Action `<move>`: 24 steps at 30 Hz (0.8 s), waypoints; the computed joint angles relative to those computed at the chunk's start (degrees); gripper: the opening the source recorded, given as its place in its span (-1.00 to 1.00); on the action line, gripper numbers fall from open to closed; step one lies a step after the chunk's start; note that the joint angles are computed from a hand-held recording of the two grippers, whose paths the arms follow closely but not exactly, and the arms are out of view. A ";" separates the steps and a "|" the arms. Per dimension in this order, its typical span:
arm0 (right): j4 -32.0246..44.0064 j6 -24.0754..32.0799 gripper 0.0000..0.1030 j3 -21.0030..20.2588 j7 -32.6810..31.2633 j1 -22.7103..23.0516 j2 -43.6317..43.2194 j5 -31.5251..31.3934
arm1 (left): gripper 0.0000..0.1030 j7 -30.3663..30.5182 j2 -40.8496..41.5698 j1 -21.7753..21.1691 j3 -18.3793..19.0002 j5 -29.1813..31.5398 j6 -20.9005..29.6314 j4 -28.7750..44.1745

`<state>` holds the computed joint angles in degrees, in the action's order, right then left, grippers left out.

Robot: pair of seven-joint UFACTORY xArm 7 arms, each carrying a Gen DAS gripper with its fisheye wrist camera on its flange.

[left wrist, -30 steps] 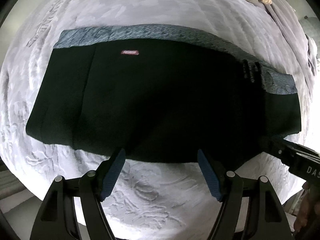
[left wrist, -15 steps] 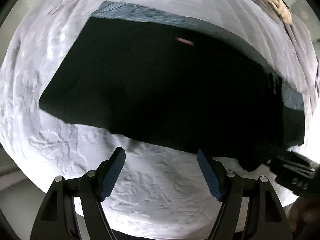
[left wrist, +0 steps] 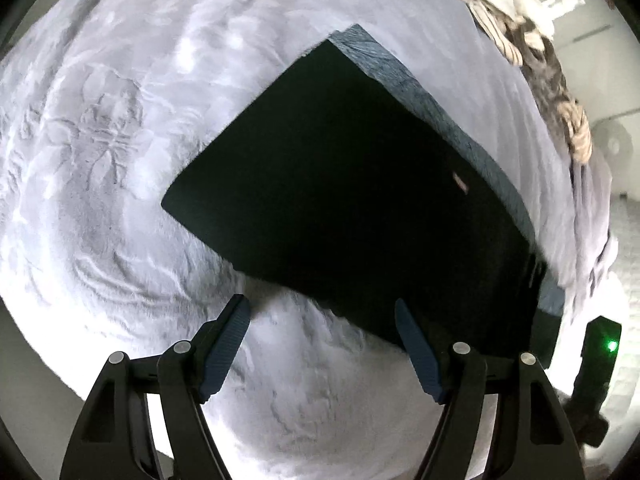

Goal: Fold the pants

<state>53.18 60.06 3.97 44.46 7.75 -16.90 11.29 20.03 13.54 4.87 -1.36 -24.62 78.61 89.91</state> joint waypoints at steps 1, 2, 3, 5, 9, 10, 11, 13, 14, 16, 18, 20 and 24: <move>-0.53 -0.21 0.22 0.08 0.28 0.05 -0.47 0.18 | 0.47 0.40 0.66 0.73 0.14 -1.52 0.87 0.29; -0.92 -0.27 0.22 -0.05 0.18 0.03 -0.85 0.31 | 0.47 -0.29 0.28 0.46 -0.22 -2.48 0.54 -0.79; -1.14 -0.36 0.22 -0.14 0.05 0.01 -1.02 0.39 | 0.47 -0.41 0.09 0.65 -0.29 -3.76 0.56 -1.84; -1.50 -0.40 0.22 -0.20 -0.26 0.02 -1.28 0.43 | 0.47 -0.67 -0.73 0.63 -0.38 -5.51 -0.25 -3.95; -1.97 -0.45 0.23 -0.29 -0.73 -0.03 -1.65 0.50 | 0.48 -1.97 0.21 -0.10 -1.44 -11.04 -3.06 -5.03; -1.93 -0.41 0.23 -0.28 -0.76 -0.05 -1.63 0.47 | 0.48 -2.20 0.41 -0.04 -1.42 -11.63 -2.98 -4.87; -1.58 -0.77 0.24 -0.05 -0.58 0.02 -0.94 0.40 | 0.48 -2.84 0.68 -0.30 -1.55 -12.06 -3.40 -4.99; -1.65 -0.78 0.24 -0.08 -0.78 0.05 -0.90 0.32 | 0.48 -3.88 1.35 -0.75 -1.75 -12.36 -4.46 -5.11; -1.71 -0.78 0.24 -0.10 -0.91 0.06 -0.88 0.29 | 0.48 -4.21 1.47 -1.01 -1.82 -12.04 -5.07 -5.24; -1.73 -0.79 0.25 -0.20 -1.24 0.03 -0.77 0.26 | 0.48 -5.18 1.30 -1.74 -1.97 -10.78 -6.37 -5.57; -1.77 -0.77 0.25 -0.19 -1.32 0.00 -0.71 0.21 | 0.48 -5.54 0.05 -2.43 -2.11 -9.37 -7.82 -6.08; -1.67 -0.69 0.25 -0.07 -1.12 0.02 -0.69 0.14 | 0.48 -3.19 -2.52 -2.88 -2.53 -9.96 -9.77 -7.51; -1.57 -0.50 0.25 -0.14 -0.99 -0.13 -0.82 0.03 | 0.48 2.19 -5.95 -4.00 -2.64 -13.15 -12.06 -8.96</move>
<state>51.61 59.56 3.83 43.47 7.62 -17.72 11.32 22.22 7.59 0.87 -3.99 -37.77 66.55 80.95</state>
